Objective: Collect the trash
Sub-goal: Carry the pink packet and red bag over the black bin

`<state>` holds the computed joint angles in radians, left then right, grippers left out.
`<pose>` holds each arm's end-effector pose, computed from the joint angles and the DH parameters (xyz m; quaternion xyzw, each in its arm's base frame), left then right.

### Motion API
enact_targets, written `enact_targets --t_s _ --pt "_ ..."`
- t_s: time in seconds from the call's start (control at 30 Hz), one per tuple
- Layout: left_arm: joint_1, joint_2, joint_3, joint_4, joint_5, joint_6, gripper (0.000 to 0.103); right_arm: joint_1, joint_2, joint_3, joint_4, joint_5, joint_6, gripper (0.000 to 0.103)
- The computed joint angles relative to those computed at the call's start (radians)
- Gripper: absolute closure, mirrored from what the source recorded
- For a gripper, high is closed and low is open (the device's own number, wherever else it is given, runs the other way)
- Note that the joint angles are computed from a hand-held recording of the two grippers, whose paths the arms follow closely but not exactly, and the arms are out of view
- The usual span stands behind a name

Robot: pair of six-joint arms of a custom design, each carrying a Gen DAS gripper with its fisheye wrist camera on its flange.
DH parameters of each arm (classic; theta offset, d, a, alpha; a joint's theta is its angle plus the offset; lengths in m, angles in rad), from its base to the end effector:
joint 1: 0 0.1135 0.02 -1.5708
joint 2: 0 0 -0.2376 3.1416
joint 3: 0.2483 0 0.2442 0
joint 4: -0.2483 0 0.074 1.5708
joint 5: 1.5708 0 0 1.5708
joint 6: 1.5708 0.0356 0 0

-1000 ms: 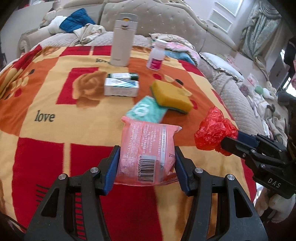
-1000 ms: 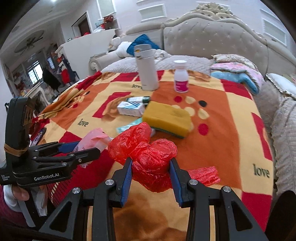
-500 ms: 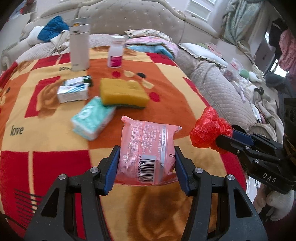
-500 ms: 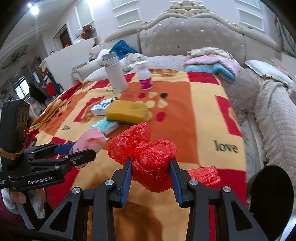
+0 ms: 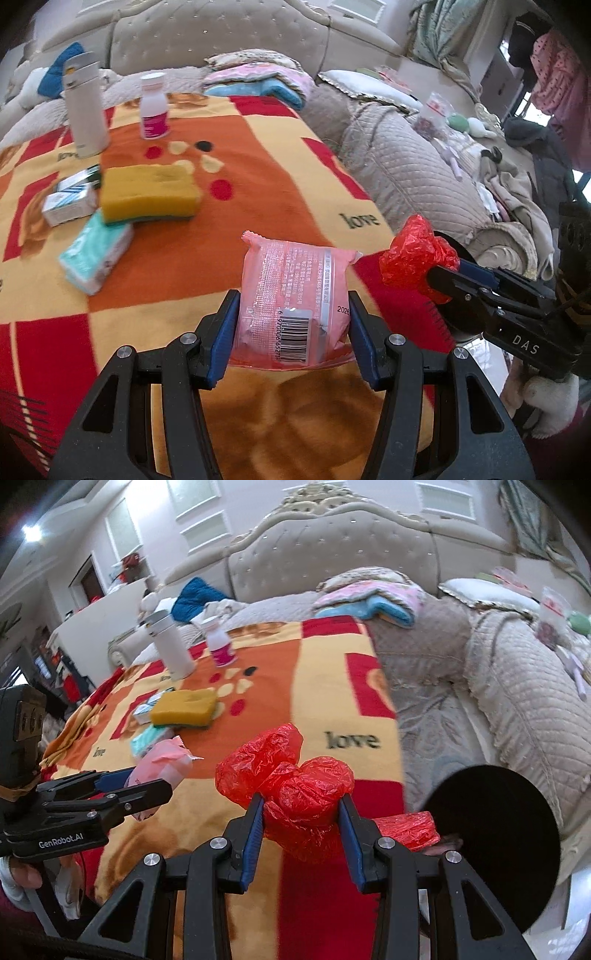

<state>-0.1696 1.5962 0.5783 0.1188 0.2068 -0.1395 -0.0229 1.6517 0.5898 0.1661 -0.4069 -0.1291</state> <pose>0.2641 -0.0526 0.0959 0.0482 0.9385 -0.1468 0.3089 0.2739 0.0078 0.0896 -0.1159 0.9193 0.1655 0.3378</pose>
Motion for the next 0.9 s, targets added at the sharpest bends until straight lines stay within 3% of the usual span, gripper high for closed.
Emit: enact_targets --t_s 0.3,0.9 --pt "-0.183 0.119 0.123 0.009 -0.057 -0.076 0.049 -0.199 0.046 0.008 -0.012 -0.050 -0.072 0.065" --pt "-0.358 0.390 0.432 -0.050 -0.038 -0.155 0.049 -0.436 0.180 0.090 -0.036 -0.057 -0.166 0.065"
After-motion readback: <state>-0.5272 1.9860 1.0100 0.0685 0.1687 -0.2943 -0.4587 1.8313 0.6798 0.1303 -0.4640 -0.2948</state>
